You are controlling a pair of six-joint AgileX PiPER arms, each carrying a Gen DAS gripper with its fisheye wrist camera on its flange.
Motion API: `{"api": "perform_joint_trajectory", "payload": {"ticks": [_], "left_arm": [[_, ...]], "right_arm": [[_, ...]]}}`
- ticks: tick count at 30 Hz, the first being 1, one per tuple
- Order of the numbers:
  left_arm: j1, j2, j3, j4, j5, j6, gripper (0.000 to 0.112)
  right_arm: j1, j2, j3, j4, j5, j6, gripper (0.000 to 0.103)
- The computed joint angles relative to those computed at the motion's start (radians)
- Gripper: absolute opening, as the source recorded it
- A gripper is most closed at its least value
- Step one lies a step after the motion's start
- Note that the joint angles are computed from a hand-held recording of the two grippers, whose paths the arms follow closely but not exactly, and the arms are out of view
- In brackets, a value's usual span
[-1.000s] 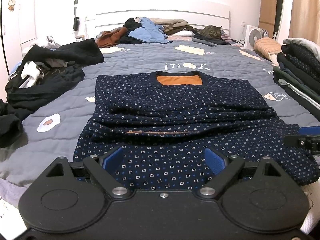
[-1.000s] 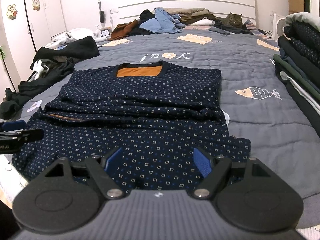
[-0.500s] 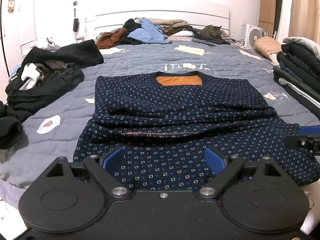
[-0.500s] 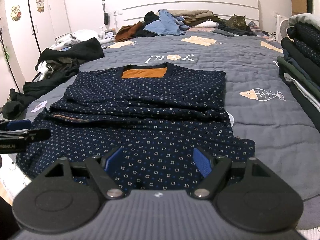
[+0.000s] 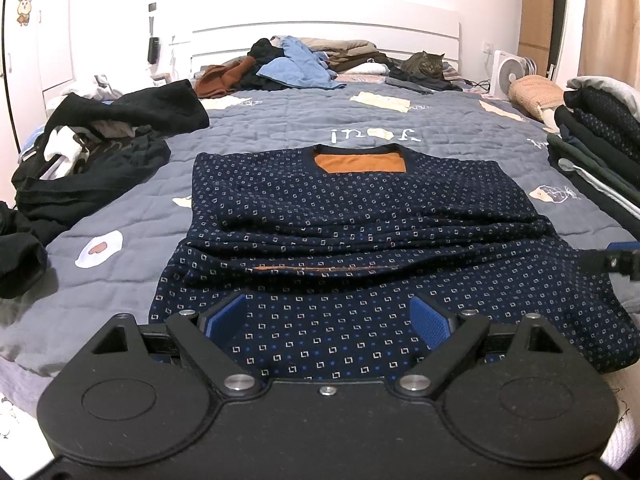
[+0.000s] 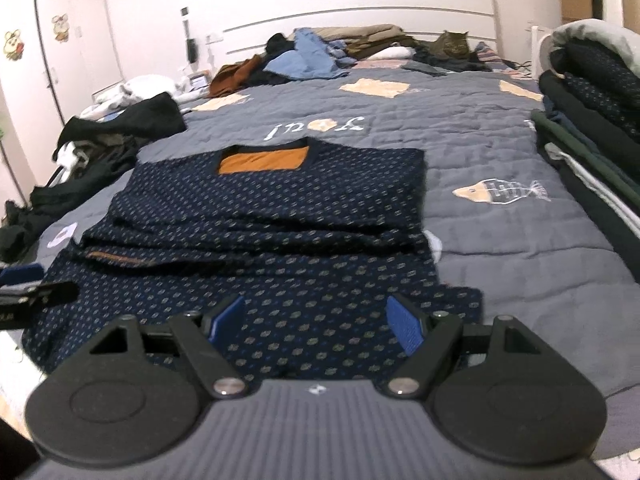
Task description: Fold clothes
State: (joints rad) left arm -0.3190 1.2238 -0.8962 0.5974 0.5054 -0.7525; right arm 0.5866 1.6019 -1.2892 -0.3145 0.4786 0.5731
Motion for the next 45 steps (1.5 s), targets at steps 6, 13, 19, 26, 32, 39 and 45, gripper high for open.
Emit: {"api": "perform_joint_trajectory", "payload": {"ticks": [6,13,19,26,32,39,45], "left_arm": [[0.003,-0.002,0.000,-0.003,0.002,0.001,0.088],[0.006,-0.005,0.001,-0.008,0.002,0.008,0.088],[0.012,-0.007,0.000,-0.023,0.002,0.019,0.088],[0.022,-0.010,0.002,-0.042,-0.007,0.039,0.088],[0.029,-0.014,0.004,-0.051,-0.010,0.044,0.088],[0.025,-0.015,0.002,-0.053,-0.004,0.045,0.088],[0.027,-0.013,0.000,-0.048,-0.002,0.041,0.088]], "right_arm": [[-0.079,0.001,-0.015,0.027,0.017,-0.031,0.077],[-0.190,0.047,-0.062,0.181,0.049,-0.167,0.077],[-0.257,0.069,-0.075,0.255,0.065,-0.195,0.077],[-0.328,0.121,-0.104,0.449,0.095,-0.271,0.077],[-0.325,0.164,-0.132,0.450,0.113,-0.281,0.076],[-0.336,0.189,-0.133,0.568,0.116,-0.357,0.023],[-0.346,0.151,-0.090,0.707,0.066,-0.443,0.007]]}}
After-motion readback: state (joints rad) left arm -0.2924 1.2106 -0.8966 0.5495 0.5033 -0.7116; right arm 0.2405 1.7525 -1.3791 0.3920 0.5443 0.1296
